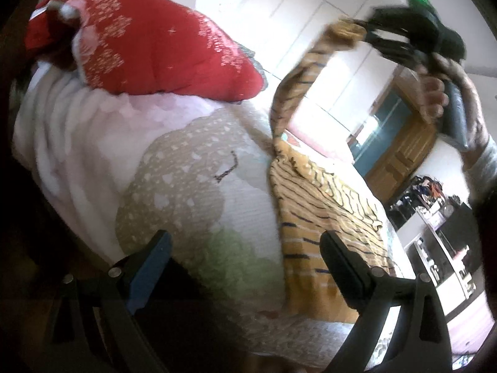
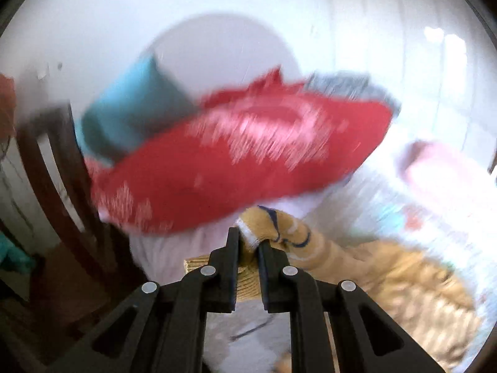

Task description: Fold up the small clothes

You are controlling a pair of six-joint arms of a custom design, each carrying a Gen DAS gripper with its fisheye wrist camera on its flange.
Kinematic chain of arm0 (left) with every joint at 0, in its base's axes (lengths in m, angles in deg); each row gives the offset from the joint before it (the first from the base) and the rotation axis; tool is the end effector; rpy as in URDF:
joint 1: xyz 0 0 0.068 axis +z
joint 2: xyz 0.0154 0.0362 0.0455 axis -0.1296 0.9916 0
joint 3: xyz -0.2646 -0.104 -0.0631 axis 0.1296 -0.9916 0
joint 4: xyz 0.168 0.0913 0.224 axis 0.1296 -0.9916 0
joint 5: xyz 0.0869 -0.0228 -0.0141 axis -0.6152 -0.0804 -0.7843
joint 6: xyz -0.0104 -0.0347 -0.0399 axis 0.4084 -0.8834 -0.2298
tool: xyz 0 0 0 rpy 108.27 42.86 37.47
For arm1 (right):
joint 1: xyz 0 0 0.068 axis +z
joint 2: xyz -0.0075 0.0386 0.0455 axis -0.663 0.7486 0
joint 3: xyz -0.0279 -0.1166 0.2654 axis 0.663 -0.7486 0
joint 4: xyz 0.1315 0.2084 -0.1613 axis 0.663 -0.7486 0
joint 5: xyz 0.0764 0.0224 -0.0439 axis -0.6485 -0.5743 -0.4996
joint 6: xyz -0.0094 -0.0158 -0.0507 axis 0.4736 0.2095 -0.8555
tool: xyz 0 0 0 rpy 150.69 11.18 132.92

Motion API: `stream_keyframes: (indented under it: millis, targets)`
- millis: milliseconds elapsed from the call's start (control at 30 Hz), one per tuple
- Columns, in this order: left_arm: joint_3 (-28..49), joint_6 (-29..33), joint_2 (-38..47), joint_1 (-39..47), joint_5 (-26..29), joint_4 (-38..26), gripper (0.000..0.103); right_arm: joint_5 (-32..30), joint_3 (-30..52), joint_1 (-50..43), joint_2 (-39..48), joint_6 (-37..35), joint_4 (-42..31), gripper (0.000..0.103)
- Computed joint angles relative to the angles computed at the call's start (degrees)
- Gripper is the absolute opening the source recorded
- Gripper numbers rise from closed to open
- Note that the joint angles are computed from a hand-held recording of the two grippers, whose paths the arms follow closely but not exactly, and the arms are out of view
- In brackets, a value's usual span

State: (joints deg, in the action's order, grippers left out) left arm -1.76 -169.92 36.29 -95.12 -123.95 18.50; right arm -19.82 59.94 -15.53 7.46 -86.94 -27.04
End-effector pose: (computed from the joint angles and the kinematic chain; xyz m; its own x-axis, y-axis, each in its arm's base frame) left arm 0.0329 -0.0877 0.2127 -0.5463 -0.4309 -0.7182 -0.0149 0.8624 -0.5061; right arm 0.2836 0.1458 0.4169 -0.4725 -0.3007 -0.8284 -0.6007 0.7977 0.0530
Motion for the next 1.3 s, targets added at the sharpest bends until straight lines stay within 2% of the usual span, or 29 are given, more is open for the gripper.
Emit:
stream_keyframes:
  millis: [167, 267, 333, 367, 400, 433, 533, 567, 667, 833, 967, 1033, 1133, 1233, 1300]
  targets:
    - [0.54, 13.49, 2.65, 7.43, 5.37, 9.65, 0.095, -4.27, -0.44, -20.12, -2.84, -8.59, -7.42, 0.012]
    - [0.95, 19.97, 5.47, 12.53, 9.71, 15.11, 0.095, -4.22, -4.19, -32.96, -0.30, -13.85, -6.44, 0.013]
    - [1.78, 23.42, 8.52, 15.17, 12.04, 18.04, 0.095, 1.80, -6.63, -39.94, 4.01, -15.39, -2.96, 0.014]
    - [2.44, 25.27, 10.39, 16.38, 13.18, 19.52, 0.095, 6.57, -8.02, -42.94, 6.30, -14.43, 0.27, 0.020]
    - [3.12, 26.85, 12.03, 17.32, 14.10, 20.64, 0.095, 9.11, -9.34, -45.43, 7.47, -13.35, 3.15, 0.021]
    - [3.81, 28.35, 13.65, 18.19, 14.89, 21.61, 0.095, 7.76, -10.14, -49.29, 9.15, -12.37, 5.28, 0.022]
    - [6.55, 33.07, 19.83, 20.93, 16.82, 24.11, 0.095, -5.19, -9.85, -59.02, 13.32, -10.92, 5.13, 0.034]
    - [7.44, 34.66, 22.06, 22.01, 17.67, 25.24, 0.095, -7.59, -10.49, -60.75, 13.96, -11.09, 5.83, 0.038]
    - [9.94, 39.30, 27.60, 25.32, 20.42, 28.60, 0.095, -11.29, -13.79, -61.93, 13.48, -13.24, 7.09, 0.038]
    - [15.43, 49.73, 36.94, 33.73, 30.28, 37.05, 0.095, -20.86, -17.55, -59.85, 13.60, -18.62, 6.69, 0.038]
    - [23.39, 58.67, 47.63, 41.43, 37.82, 42.12, 0.095, -28.29, -15.72, -54.71, 17.20, -24.23, -0.89, 0.038]
    - [30.11, 63.07, 55.79, 45.92, 41.81, 43.09, 0.095, -25.51, -14.82, -51.60, 20.29, -24.30, 0.18, 0.038]
    - [42.87, 66.97, 69.53, 51.29, 46.29, 41.19, 0.095, -18.57, -9.16, -47.82, 28.65, -20.06, 2.56, 0.037]
    - [53.69, 68.02, 80.30, 54.87, 48.99, 39.45, 0.095, -16.88, -1.84, -46.76, 35.84, -13.59, 6.04, 0.037]
    - [60.25, 66.89, 86.34, 56.74, 50.43, 37.25, 0.095, -13.60, 2.30, -45.74, 39.35, -10.00, 8.73, 0.037]
